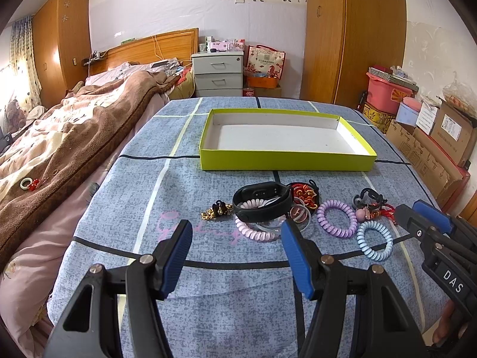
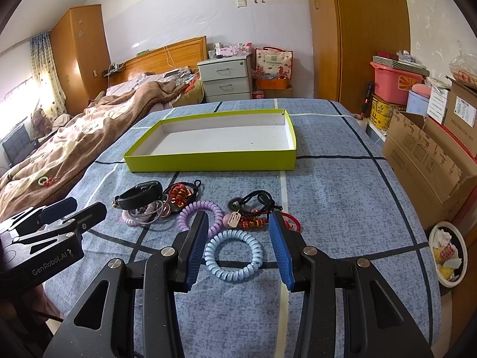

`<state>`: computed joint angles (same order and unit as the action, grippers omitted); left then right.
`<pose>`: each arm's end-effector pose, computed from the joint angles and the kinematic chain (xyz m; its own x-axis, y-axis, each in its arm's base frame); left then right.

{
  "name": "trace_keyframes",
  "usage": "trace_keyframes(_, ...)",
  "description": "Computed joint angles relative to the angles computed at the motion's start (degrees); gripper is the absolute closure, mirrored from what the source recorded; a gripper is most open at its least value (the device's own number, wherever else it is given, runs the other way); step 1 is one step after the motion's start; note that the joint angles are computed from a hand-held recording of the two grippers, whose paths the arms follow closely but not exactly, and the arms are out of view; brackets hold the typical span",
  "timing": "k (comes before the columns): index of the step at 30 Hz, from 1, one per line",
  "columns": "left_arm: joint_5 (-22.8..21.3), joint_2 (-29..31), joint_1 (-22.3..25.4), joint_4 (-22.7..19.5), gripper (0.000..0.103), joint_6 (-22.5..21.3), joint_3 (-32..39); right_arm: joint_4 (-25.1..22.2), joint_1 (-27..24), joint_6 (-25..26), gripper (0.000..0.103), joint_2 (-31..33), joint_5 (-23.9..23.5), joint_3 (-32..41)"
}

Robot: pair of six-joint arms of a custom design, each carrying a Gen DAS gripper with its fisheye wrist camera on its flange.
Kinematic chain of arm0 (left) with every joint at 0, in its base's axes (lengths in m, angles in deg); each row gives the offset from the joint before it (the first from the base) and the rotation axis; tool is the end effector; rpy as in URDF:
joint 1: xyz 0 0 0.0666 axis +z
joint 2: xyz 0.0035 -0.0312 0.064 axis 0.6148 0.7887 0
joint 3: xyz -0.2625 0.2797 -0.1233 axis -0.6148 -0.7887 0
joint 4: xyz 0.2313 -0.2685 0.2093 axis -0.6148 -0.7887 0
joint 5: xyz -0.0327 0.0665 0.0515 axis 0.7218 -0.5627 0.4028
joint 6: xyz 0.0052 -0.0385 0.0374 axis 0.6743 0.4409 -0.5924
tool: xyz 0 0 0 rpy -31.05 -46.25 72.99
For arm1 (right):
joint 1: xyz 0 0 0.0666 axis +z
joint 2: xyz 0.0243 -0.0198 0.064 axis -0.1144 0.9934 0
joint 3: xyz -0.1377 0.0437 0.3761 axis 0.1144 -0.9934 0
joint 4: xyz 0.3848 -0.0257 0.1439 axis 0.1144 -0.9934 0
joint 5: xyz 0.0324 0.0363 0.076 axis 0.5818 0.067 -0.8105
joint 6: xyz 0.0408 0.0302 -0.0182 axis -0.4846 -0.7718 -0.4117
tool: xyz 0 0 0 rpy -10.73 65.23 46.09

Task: Organize jewelry
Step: 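Grasp the light-blue coil hair tie with the right tool while the left tool grasps the gold hair clip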

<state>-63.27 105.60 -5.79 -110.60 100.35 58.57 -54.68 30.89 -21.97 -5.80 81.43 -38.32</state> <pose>0.3475 -0.3214 0.3417 -0.6194 0.2654 -0.7388 0.4111 0.9115 -0.0172 0.2623 0.1740 0.3285 -0.5832 0.2637 -0.7684 0.2898 0.9511 0.1065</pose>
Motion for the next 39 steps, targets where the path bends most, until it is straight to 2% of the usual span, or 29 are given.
trace_keyframes(18, -0.62, 0.25, -0.63, -0.29, 0.039, 0.32, 0.46, 0.18, 0.00, 0.43, 0.060, 0.04, -0.41, 0.01)
trace_keyframes(23, 3.32, 0.44, 1.01, -0.05, 0.039, 0.80, 0.25, 0.41, -0.52, 1.06, 0.060, -0.19, -1.37, -0.30)
trace_keyframes(27, 3.28, 1.24, 2.08, -0.58, 0.039, 0.15, 0.58, -0.13, -1.16, 1.13, 0.060, -0.19, -1.48, -0.51)
trace_keyframes(29, 5.44, 1.37, 3.06, -0.60, 0.039, -0.18, 0.53, -0.69, -1.52, 0.98, 0.060, -0.23, -1.72, -0.74)
trace_keyframes(33, 7.71, 1.78, 4.89, -0.62, 0.039, -0.48, 0.33, -1.29, -2.86, 1.53, 0.060, 0.01, -4.89, -1.31)
trace_keyframes(36, 11.67, 2.16, 6.74, -0.92, 0.039, 0.35, 0.42, -0.89, -3.71, 1.66, 0.060, 0.27, -7.29, -1.75)
trace_keyframes(39, 12.61, 2.61, 7.85, -1.25, 0.039, 1.14, 0.54, -1.45, -4.79, 1.86, 0.060, 1.62, -9.07, -1.33)
